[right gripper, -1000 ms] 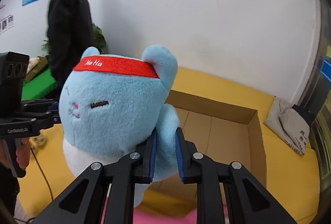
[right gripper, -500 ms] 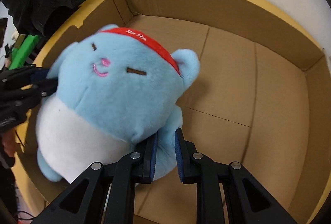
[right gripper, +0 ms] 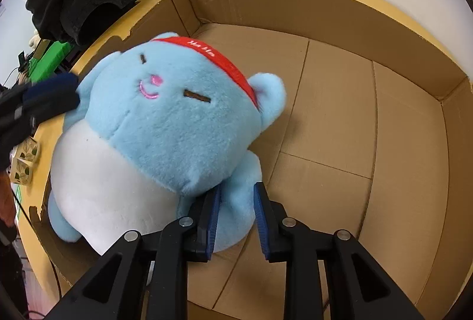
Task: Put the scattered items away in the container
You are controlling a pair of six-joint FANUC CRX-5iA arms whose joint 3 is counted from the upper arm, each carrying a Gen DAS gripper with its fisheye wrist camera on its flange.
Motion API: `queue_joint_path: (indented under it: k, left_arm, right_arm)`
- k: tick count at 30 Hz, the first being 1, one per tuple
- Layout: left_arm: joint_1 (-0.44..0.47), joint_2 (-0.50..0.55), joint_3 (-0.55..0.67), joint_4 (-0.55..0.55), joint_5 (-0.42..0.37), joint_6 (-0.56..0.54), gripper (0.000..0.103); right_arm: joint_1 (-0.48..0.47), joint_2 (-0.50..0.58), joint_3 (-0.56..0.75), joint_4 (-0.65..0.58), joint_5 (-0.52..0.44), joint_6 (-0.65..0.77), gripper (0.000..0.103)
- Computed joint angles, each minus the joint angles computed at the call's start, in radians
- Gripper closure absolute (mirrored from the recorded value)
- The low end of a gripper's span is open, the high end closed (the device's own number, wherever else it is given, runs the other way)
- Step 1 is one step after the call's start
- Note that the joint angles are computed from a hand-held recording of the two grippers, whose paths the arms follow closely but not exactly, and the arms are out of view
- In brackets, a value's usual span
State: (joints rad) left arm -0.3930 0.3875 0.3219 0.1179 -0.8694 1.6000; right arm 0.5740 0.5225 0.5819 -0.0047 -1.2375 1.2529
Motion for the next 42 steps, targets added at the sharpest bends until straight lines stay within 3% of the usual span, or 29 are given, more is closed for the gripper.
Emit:
queue_joint_path:
  k: [9,13,16,17,20,22,26,27,30,33,36,37,40,42]
  left_arm:
    - [-0.018,0.019,0.063,-0.1,-0.112,-0.028,0.063]
    - [-0.013,-0.021,0.035,-0.075,-0.062,-0.065,0.066]
    - [0.004,-0.062,-0.03,0.048,0.028,-0.121,0.064]
    - [-0.003,-0.045,-0.007,0.059,0.009,-0.146,0.063]
    - [-0.028,0.075,0.137,0.03,-0.15,-0.144,0.063]
    - [-0.004,0.082,0.091,0.124,-0.109,-0.13,0.06]
    - [0.023,0.076,0.045,0.197,-0.096,-0.133,0.052]
    - [0.03,0.068,0.021,0.22,-0.082,-0.141,0.052]
    - [0.046,0.05,-0.044,0.278,-0.03,-0.172,0.052]
    - [0.059,0.046,-0.077,0.328,-0.005,-0.206,0.052]
    - [0.069,0.037,-0.111,0.376,0.015,-0.237,0.052]
    - [0.071,0.032,-0.124,0.388,0.023,-0.247,0.052]
    - [0.066,0.019,-0.135,0.376,0.032,-0.242,0.052]
    - [0.068,0.015,-0.142,0.38,0.039,-0.247,0.052]
  right_arm:
    - [-0.007,-0.069,-0.089,-0.018,0.065,-0.015,0.076]
    - [-0.006,-0.089,-0.117,-0.017,0.084,-0.011,0.076]
    - [-0.01,-0.102,-0.141,-0.028,0.104,-0.011,0.076]
    - [-0.014,-0.106,-0.147,-0.038,0.111,-0.014,0.076]
    - [-0.027,-0.118,-0.162,-0.058,0.118,-0.031,0.069]
    - [-0.034,-0.122,-0.167,-0.07,0.102,-0.027,0.061]
    - [-0.052,-0.17,-0.22,-0.112,0.095,0.012,0.061]
    - [-0.053,-0.174,-0.223,-0.117,0.1,0.015,0.062]
    - [-0.05,-0.176,-0.214,-0.151,0.108,0.054,0.085]
    - [-0.04,-0.191,-0.224,-0.155,0.126,0.071,0.085]
    - [-0.042,-0.211,-0.236,-0.174,0.14,0.085,0.084]
    - [-0.039,-0.219,-0.244,-0.158,0.14,0.078,0.079]
    - [-0.043,-0.274,-0.301,-0.076,0.108,0.048,0.063]
    - [-0.057,-0.337,-0.384,0.014,0.08,0.034,0.063]
